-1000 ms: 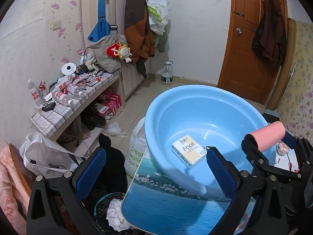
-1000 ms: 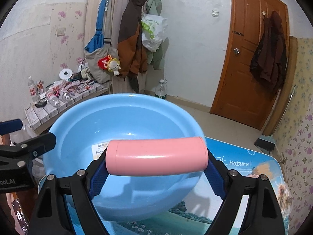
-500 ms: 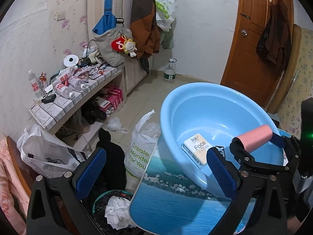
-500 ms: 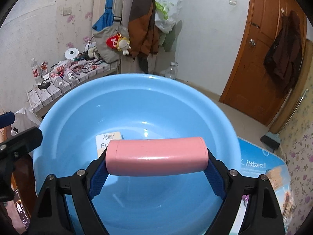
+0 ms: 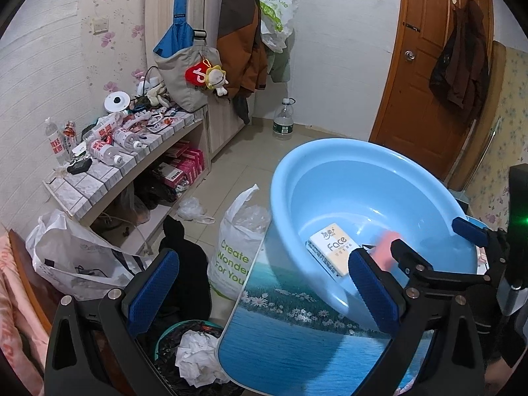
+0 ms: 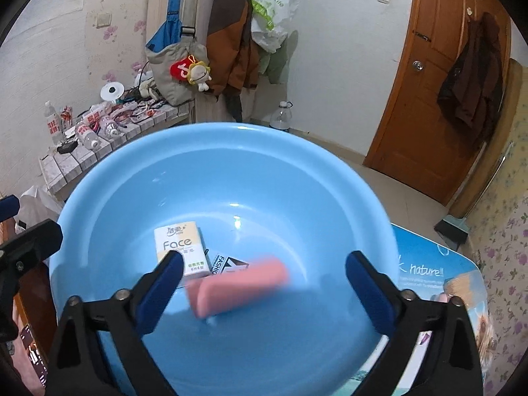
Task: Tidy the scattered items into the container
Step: 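Lower the pink cylinder into the blue basin and open right tool, then move both tools away from the basin toward the remaining table items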
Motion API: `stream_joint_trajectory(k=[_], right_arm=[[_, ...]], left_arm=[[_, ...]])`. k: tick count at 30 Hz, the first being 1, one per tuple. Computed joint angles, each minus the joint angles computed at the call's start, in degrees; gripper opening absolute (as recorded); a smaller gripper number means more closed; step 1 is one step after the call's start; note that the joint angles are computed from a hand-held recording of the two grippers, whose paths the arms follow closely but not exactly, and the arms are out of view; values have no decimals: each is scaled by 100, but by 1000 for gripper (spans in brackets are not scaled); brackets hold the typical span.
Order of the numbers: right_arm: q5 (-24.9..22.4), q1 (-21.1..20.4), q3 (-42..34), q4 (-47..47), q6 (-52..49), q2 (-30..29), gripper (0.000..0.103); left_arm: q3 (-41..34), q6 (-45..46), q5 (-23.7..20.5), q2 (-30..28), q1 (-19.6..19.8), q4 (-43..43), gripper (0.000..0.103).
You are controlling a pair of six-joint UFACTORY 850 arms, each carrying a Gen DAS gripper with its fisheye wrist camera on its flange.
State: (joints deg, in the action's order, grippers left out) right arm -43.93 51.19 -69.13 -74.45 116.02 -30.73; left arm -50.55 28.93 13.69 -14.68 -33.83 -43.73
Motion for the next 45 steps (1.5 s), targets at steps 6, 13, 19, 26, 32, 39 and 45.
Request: stream_joint_trajectory(k=[6,13,19,26,32,39,45], right_arm=[[-152,86,204,-119,248,180,100],[-499,275,531,-302,621,558,100],[-796,459,907,-328,986,953,100],[-1108,638,1457,-210,1335,1463,100],[-1496,864,1933,-24,1599,1913,100],[-2321,1393,2647,507,1875,2565,100],[-2678,1890,3378,1137,2480,3195,100]], left_arm=[[26,-53,9,70,-52,103,103],[59,154,26,152,-190,-65,103],[122,436,90,298,-386,-312,103],[186,916,201,449,-698,-735,103],[202,1252,321,548,-1047,-1144,103],[212,1622,481,541,-1504,-1471,103],[245,1276,421,554,-1837,-1176,103]])
